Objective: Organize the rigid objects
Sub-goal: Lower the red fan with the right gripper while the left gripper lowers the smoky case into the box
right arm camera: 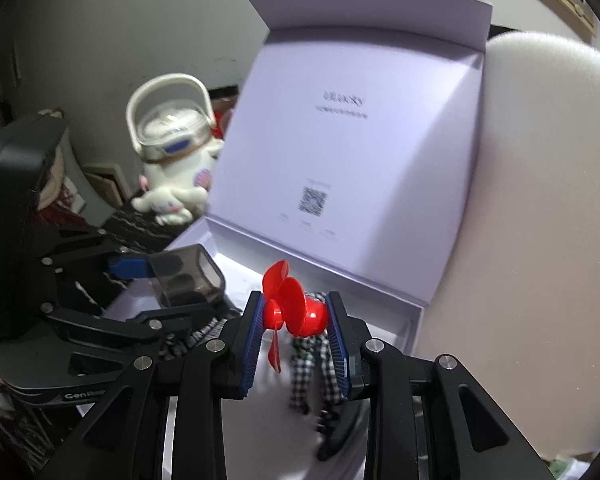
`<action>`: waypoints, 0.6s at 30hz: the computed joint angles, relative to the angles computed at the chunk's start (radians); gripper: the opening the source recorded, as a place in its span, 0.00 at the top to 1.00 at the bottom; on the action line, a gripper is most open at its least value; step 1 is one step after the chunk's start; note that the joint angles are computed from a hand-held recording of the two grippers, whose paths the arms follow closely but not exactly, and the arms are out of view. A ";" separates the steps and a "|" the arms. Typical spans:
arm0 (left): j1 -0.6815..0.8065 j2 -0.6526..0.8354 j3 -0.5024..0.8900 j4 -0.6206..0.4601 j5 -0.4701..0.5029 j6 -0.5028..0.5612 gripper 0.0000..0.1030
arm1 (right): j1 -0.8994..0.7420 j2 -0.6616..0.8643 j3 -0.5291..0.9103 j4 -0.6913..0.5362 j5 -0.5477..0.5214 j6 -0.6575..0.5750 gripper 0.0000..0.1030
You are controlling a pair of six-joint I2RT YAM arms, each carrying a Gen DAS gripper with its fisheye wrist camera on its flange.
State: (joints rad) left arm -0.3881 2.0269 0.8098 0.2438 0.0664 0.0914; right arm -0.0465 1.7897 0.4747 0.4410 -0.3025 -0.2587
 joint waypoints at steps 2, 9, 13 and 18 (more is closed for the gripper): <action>0.004 0.017 0.016 -0.004 0.013 -0.012 0.56 | -0.015 0.030 0.021 -0.014 -0.026 -0.005 0.70; 0.024 0.079 0.075 -0.040 0.036 -0.010 0.56 | -0.015 0.120 0.075 -0.033 -0.020 0.005 0.70; 0.018 0.086 0.074 -0.028 0.002 0.001 0.56 | -0.014 0.157 0.094 -0.032 -0.014 0.006 0.70; 0.026 0.109 0.084 -0.020 0.014 -0.003 0.56 | -0.011 0.172 0.101 -0.029 0.002 0.005 0.70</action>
